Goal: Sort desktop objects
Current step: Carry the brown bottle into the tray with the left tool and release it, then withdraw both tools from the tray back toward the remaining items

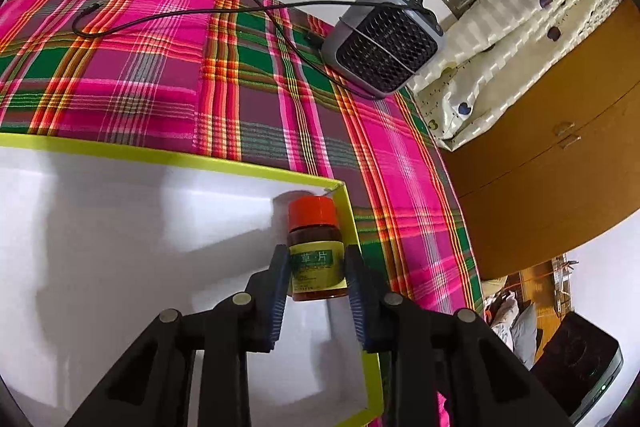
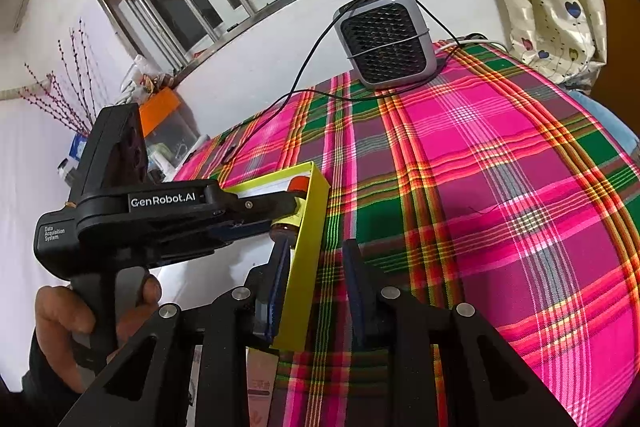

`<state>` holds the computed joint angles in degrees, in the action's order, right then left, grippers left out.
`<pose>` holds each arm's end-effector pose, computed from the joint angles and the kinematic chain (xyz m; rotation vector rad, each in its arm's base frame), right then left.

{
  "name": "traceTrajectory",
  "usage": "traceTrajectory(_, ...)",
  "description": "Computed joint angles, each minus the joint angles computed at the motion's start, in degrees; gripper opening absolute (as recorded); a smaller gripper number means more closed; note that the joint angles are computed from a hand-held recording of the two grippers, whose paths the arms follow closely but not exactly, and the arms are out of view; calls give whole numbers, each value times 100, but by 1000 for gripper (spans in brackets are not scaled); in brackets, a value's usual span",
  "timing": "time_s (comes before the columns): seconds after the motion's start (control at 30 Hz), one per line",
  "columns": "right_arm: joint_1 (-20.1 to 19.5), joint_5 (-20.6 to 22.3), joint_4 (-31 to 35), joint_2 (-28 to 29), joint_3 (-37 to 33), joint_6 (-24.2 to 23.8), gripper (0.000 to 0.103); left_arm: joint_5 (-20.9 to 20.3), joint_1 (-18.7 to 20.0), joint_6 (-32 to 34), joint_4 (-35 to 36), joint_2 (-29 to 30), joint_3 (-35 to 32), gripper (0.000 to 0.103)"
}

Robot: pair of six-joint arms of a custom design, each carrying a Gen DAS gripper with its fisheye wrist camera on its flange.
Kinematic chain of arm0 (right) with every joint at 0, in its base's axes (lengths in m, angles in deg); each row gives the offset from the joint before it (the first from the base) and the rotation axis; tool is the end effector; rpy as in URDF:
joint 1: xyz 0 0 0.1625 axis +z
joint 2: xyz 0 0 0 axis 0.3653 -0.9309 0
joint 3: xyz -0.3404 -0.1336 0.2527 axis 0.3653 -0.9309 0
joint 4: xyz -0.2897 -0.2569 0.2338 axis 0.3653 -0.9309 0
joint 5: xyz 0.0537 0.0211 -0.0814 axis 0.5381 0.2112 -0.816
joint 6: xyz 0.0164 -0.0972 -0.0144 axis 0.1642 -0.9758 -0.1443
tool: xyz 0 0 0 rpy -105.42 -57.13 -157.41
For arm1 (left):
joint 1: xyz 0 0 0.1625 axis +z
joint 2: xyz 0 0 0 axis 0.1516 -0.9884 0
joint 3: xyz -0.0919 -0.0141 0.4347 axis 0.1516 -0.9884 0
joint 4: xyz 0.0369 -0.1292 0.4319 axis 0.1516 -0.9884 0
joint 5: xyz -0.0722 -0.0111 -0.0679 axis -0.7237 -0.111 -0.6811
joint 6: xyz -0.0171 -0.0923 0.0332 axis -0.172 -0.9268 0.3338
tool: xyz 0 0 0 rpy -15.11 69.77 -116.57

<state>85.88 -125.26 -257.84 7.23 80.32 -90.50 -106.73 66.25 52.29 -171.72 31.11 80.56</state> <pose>0.3255 -0.7157 0.0186 0.2702 -2.6513 1.1521 -0.0707 -0.8466 0.2786 0.3610 2.9410 -0.4765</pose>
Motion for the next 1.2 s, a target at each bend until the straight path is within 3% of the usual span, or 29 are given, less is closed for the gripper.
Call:
traceTrajectory(0.7, -21, -49, 7, 20, -14, 12, 28, -56, -19, 207, -213, -195, 198, 28)
traceTrajectory(0.97, -49, 36, -94, 8, 31, 28, 28, -118, -48, 796, -591, -921, 1004, 28)
traceTrajectory(1.2, 6, 17, -105, 67, -34, -173, 28, 290, -66, 1297, -1179, -1617, 1837, 28)
